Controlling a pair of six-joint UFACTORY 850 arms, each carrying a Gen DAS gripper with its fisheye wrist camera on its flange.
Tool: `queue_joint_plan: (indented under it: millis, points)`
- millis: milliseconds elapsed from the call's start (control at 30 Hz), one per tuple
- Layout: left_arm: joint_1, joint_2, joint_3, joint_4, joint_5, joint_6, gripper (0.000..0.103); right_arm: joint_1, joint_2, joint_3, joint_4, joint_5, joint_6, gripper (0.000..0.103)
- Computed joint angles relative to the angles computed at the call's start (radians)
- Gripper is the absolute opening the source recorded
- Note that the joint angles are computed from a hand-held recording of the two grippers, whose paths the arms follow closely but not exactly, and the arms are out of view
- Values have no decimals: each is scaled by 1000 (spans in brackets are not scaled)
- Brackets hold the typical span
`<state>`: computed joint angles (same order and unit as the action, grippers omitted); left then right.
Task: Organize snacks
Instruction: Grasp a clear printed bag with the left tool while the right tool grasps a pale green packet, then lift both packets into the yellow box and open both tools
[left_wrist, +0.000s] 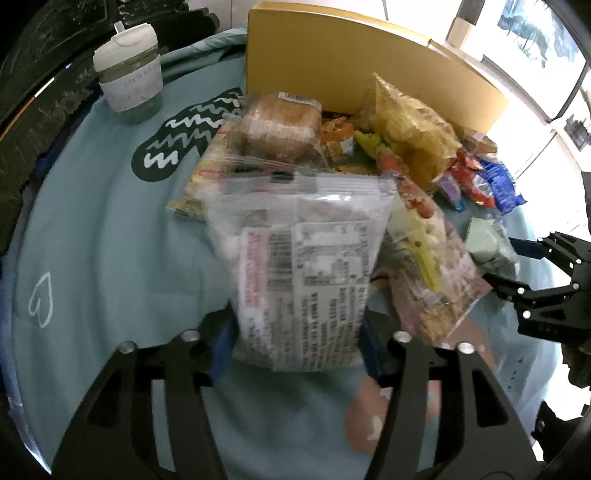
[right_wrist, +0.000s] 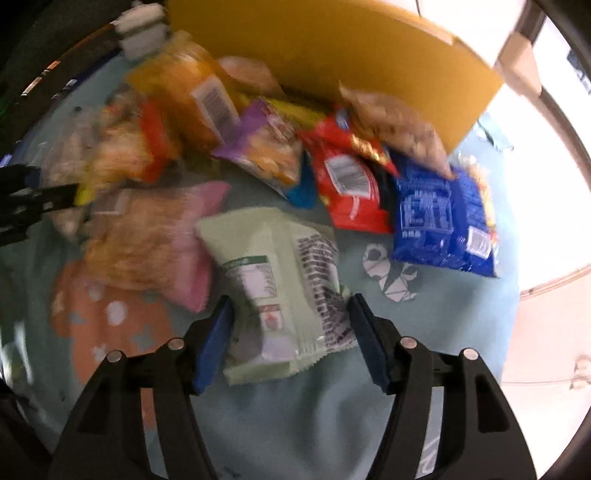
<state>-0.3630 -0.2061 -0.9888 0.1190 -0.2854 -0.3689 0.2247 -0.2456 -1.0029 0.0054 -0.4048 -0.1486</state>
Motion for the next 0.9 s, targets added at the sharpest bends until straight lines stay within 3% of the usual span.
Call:
queue_joint_plan:
  millis: [67, 133, 233, 300, 567, 900]
  points:
    - [-6, -8, -6, 119, -10, -117, 79, -9, -19, -25, 50, -26, -18, 64]
    - [-4, -13, -8, 130, -13, -129, 79, -20, -22, -34, 85, -36, -55, 58]
    - [-10, -10, -2, 167, -1, -126, 53, -70, 24, 0, 204, -52, -143, 48]
    - [-16, -9, -5, 190, -5, -137, 47, -90, 17, -20, 287, -66, -173, 47]
    - [-30, 11, 0, 238, -11, -194, 45, -145, 88, 19, 457, -91, -303, 46]
    - [-29, 49, 20, 222, 6, -186, 45, -133, 179, 84, 497, -85, -298, 46]
